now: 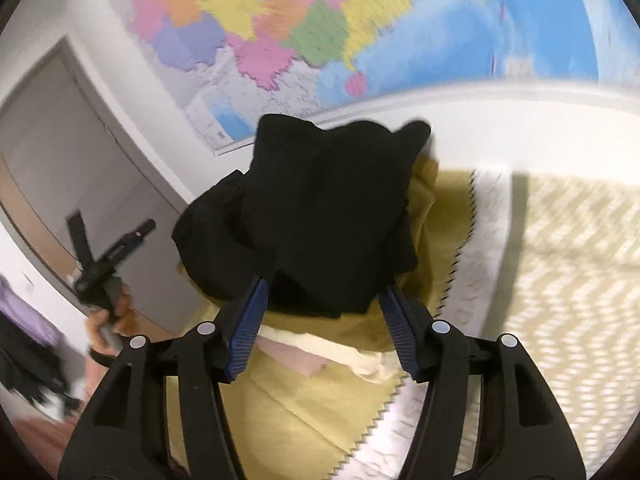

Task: Fold large clothes
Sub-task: 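Lift the black coat bundle with both tools and carry it onto the clothes stack, then lower the black coat onto the mustard garment and open both tools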

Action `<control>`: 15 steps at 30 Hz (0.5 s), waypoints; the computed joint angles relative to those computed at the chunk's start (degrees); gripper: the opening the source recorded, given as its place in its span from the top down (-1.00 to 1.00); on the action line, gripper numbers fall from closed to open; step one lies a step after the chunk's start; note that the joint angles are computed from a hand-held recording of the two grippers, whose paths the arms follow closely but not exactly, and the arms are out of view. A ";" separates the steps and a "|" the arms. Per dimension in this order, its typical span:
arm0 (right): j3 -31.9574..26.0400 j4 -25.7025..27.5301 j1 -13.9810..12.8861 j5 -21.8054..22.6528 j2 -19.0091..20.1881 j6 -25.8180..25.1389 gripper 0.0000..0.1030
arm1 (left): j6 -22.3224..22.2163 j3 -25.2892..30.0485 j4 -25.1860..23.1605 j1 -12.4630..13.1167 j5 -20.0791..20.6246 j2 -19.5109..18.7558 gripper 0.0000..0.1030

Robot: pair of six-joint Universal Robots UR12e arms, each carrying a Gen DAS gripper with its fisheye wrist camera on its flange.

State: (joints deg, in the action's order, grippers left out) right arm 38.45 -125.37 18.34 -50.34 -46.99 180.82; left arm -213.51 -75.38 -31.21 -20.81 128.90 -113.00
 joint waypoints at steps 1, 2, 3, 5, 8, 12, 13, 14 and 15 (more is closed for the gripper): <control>1.91 -2.17 0.12 -0.65 -1.14 -0.86 -0.14 | 1.50 0.62 0.19 -0.61 -0.07 -0.49 -0.87; 3.55 -4.41 0.39 -2.03 -2.12 -1.58 -0.17 | 3.37 1.60 0.62 -1.48 -0.30 -1.29 -0.87; 4.13 -5.48 0.62 -2.65 -2.51 -2.44 -0.17 | 4.69 2.03 1.51 -1.84 -1.07 -1.75 -0.87; 5.61 -8.68 1.21 -3.72 -3.31 -4.01 -0.17 | 5.94 3.64 1.65 -2.57 -3.40 -3.06 -0.87; 5.14 -9.33 1.88 -3.54 -3.21 -6.75 -0.17 | 5.84 5.85 0.04 -3.25 -5.29 -4.66 -0.87; 2.69 -7.40 2.65 -5.61 -1.76 -8.80 -0.16 | 4.86 8.21 -1.93 -3.71 -5.44 -6.48 -0.87; 1.55 -6.45 2.92 -6.82 -0.98 -8.81 -0.16 | 4.36 8.71 -2.58 -3.83 -5.66 -6.84 -0.87; 0.52 -5.62 3.07 -7.45 -0.25 -8.62 -0.16 | 4.02 8.87 -2.91 -3.93 -5.66 -7.00 -0.87; -0.04 -4.87 3.12 -7.45 0.14 -8.70 -0.16 | 3.64 9.20 -3.38 -4.05 -5.75 -7.24 -0.87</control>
State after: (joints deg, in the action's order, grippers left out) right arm 38.41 -130.24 21.45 -57.79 -46.85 172.12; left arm -209.87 -66.18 -34.60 -24.85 123.15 -120.24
